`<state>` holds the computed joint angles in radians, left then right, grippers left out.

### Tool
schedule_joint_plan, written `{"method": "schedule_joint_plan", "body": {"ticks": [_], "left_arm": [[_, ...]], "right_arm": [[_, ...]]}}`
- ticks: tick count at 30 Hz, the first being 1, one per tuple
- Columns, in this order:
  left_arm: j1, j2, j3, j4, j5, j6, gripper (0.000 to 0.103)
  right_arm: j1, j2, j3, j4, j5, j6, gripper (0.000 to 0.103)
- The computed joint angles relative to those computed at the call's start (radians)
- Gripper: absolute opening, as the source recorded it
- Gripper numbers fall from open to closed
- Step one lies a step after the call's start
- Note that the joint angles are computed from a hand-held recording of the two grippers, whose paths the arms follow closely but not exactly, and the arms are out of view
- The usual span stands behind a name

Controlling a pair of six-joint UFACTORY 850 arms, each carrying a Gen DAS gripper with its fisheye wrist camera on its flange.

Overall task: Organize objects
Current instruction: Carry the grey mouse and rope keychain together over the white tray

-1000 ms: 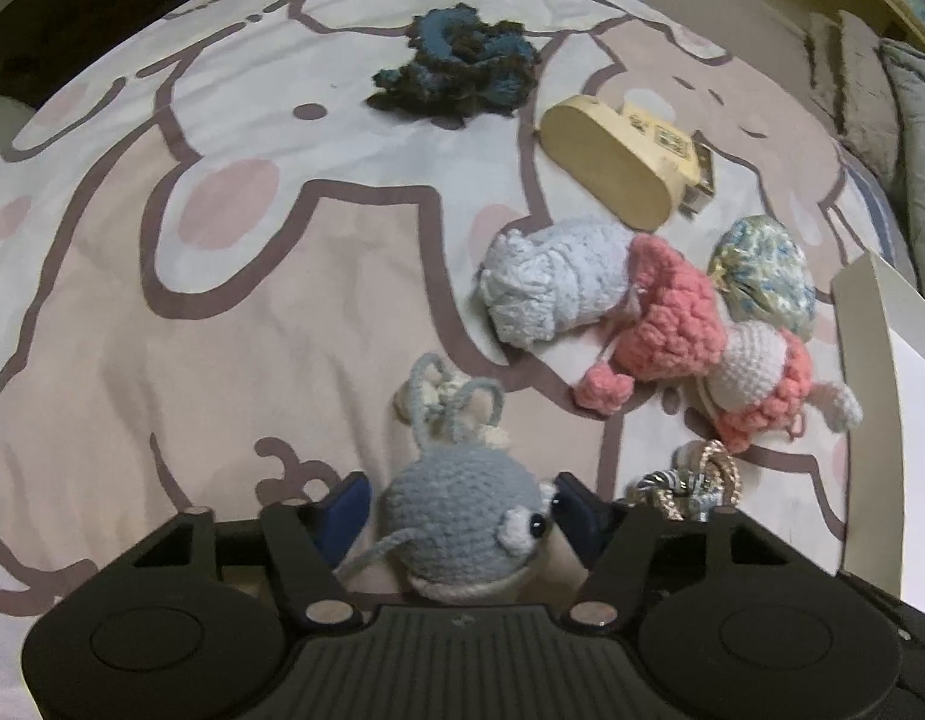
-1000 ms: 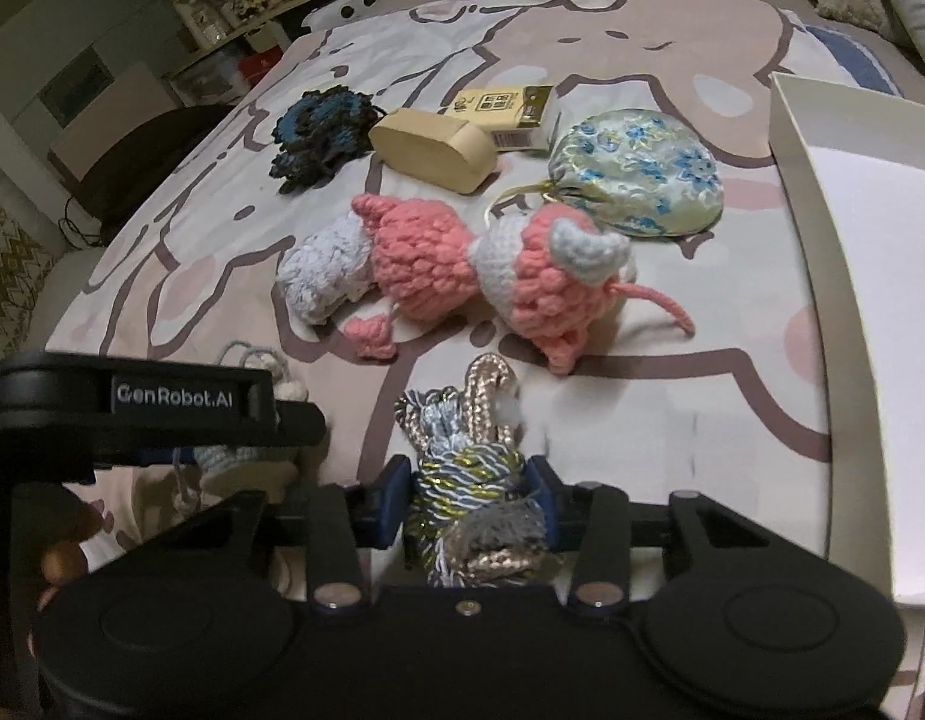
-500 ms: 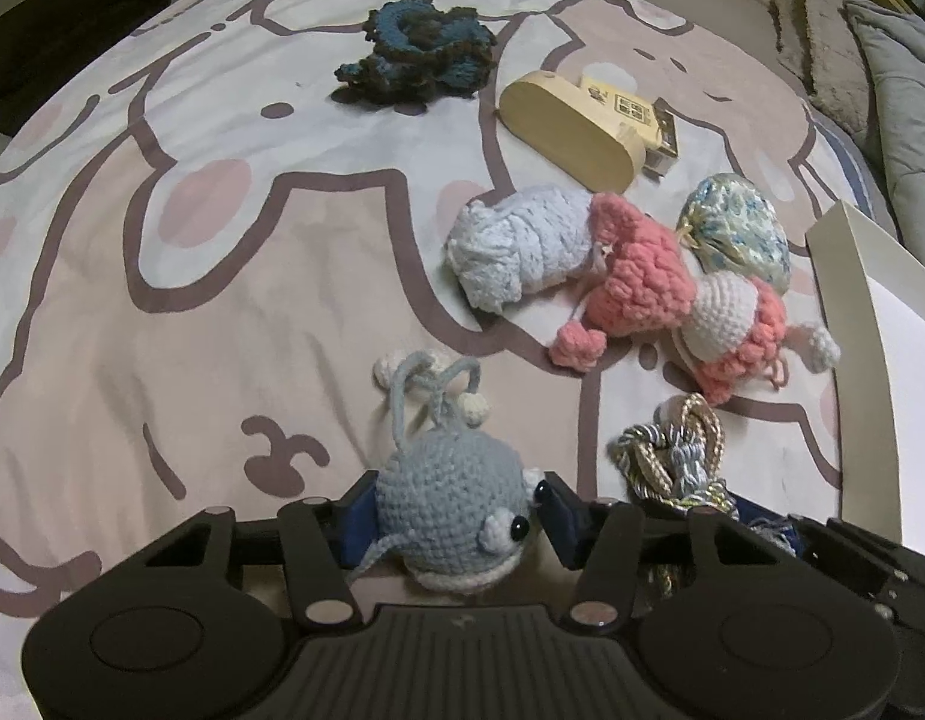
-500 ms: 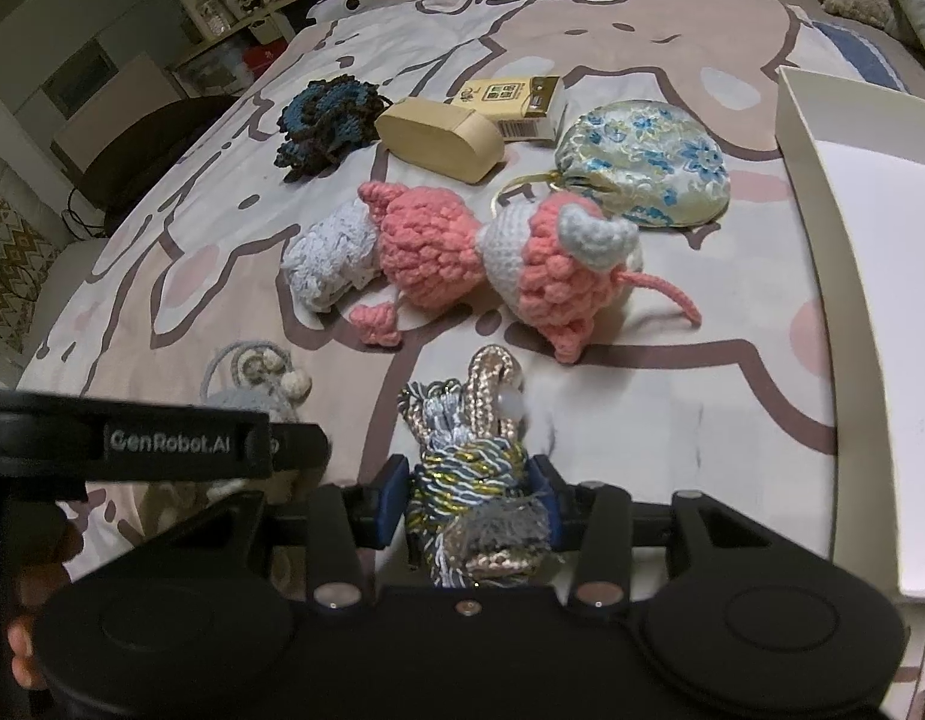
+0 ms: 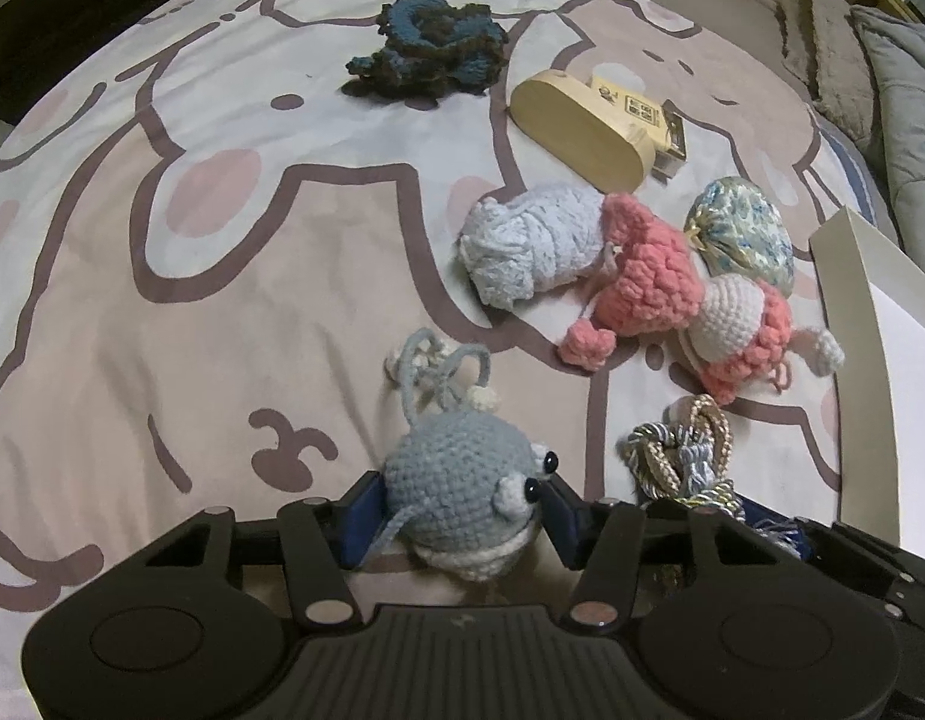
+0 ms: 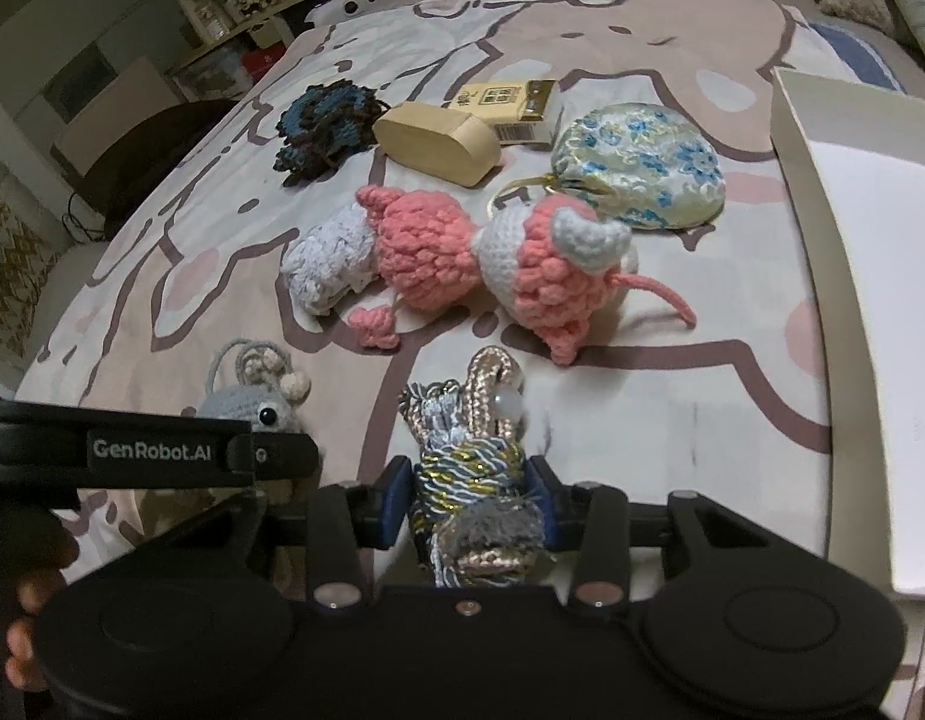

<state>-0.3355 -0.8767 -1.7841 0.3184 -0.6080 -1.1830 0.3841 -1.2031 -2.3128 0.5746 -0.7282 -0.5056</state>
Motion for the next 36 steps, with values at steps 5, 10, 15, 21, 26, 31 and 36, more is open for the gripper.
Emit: {"method": "schedule_joint_plan", "body": {"ticks": [5, 10, 15, 21, 26, 31, 36], "left_arm": [[0.001, -0.024, -0.035, 0.018, -0.021, -0.004, 0.057], [0.001, -0.014, -0.024, 0.022, -0.013, -0.016, 0.053], [-0.014, 0.012, 0.001, 0.117, 0.007, -0.058, 0.052], [-0.036, 0.058, 0.042, 0.312, 0.025, -0.181, 0.053], [-0.049, 0.088, 0.066, 0.442, 0.038, -0.284, 0.053], [-0.071, 0.111, 0.078, 0.596, 0.024, -0.380, 0.053], [-0.090, 0.104, 0.050, 0.632, 0.012, -0.340, 0.053]], "right_arm": [[0.002, -0.002, -0.005, -0.014, 0.001, 0.009, 0.041], [0.002, 0.003, 0.005, -0.013, 0.007, 0.016, 0.041], [0.004, 0.041, 0.065, -0.002, 0.063, -0.007, 0.040], [-0.010, 0.109, 0.152, 0.135, 0.143, -0.117, 0.040], [-0.021, 0.178, 0.235, 0.252, 0.225, -0.233, 0.040], [-0.035, 0.226, 0.289, 0.327, 0.279, -0.315, 0.040], [-0.050, 0.254, 0.311, 0.333, 0.327, -0.345, 0.040]]}}
